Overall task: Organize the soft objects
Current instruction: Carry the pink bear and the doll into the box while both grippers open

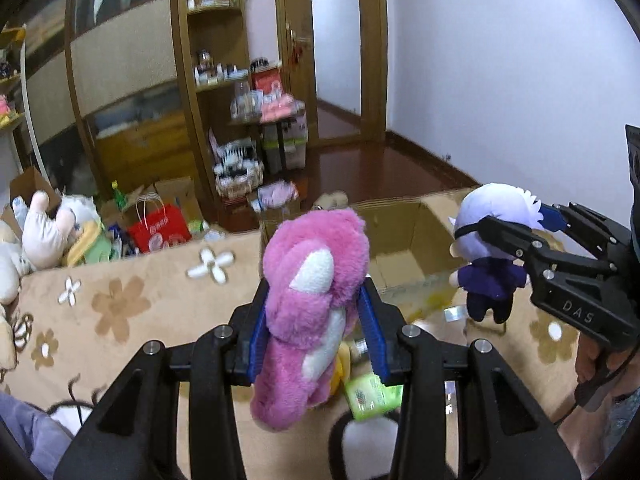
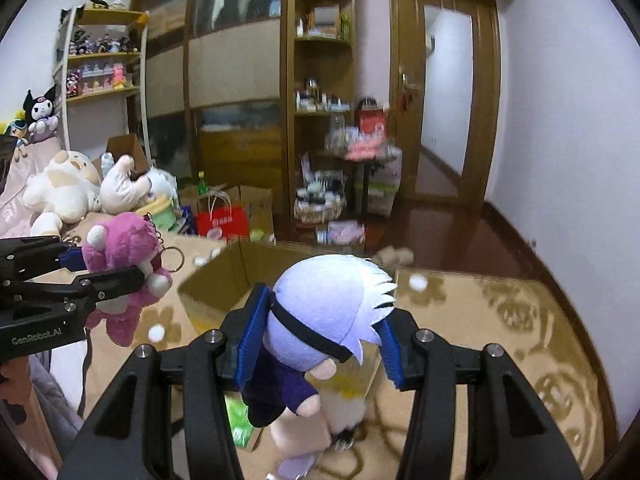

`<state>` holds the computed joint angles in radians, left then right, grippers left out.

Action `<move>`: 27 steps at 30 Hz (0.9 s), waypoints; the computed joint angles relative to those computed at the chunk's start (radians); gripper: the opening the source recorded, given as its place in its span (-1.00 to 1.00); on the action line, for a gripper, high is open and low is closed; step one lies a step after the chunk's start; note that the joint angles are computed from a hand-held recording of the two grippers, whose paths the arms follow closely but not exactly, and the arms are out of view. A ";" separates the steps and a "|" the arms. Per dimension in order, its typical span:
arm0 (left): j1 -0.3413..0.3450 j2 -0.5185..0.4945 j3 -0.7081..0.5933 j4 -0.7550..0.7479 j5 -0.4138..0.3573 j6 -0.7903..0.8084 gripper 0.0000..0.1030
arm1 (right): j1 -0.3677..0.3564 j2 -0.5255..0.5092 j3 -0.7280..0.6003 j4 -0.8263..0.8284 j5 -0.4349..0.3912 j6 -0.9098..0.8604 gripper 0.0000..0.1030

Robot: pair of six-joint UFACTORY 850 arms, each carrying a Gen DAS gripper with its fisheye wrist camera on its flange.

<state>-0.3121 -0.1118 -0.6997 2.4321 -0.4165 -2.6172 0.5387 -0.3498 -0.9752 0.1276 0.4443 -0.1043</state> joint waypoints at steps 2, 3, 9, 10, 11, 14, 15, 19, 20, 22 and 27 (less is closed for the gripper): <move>0.001 0.000 -0.013 -0.027 -0.028 0.036 -0.23 | -0.003 0.008 -0.011 0.002 0.011 -0.007 0.04; 0.007 -0.003 -0.028 -0.040 -0.035 0.048 -0.23 | -0.004 0.009 -0.019 0.001 0.016 -0.004 0.04; 0.039 -0.041 -0.095 -0.030 -0.058 0.059 -0.22 | -0.024 -0.019 -0.077 -0.075 0.026 0.085 0.05; 0.050 -0.050 -0.103 0.010 -0.046 0.020 -0.22 | -0.031 -0.028 -0.087 -0.109 0.028 0.119 0.05; 0.072 -0.068 -0.121 0.083 -0.017 -0.056 -0.22 | -0.037 -0.034 -0.094 -0.132 0.030 0.144 0.05; 0.107 -0.117 -0.158 0.186 0.004 -0.186 -0.22 | -0.047 -0.065 -0.124 -0.146 0.025 0.161 0.05; 0.112 -0.134 -0.167 0.195 0.001 -0.198 -0.22 | -0.048 -0.080 -0.136 -0.137 0.022 0.152 0.05; 0.129 -0.192 -0.200 0.229 -0.009 -0.225 -0.22 | -0.056 -0.133 -0.178 -0.163 0.014 0.180 0.05; 0.136 -0.207 -0.210 0.261 -0.003 -0.255 -0.22 | -0.054 -0.148 -0.192 -0.152 0.005 0.169 0.06; 0.140 -0.237 -0.226 0.291 0.010 -0.286 -0.22 | -0.055 -0.180 -0.224 -0.154 -0.013 0.170 0.06; 0.150 -0.304 -0.280 0.347 0.075 -0.328 -0.22 | -0.060 -0.255 -0.294 -0.160 -0.065 0.207 0.06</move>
<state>-0.1622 -0.4156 -0.9799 2.7787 -0.3415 -2.9453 0.4783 -0.6052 -1.2692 -0.0319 0.3790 0.1025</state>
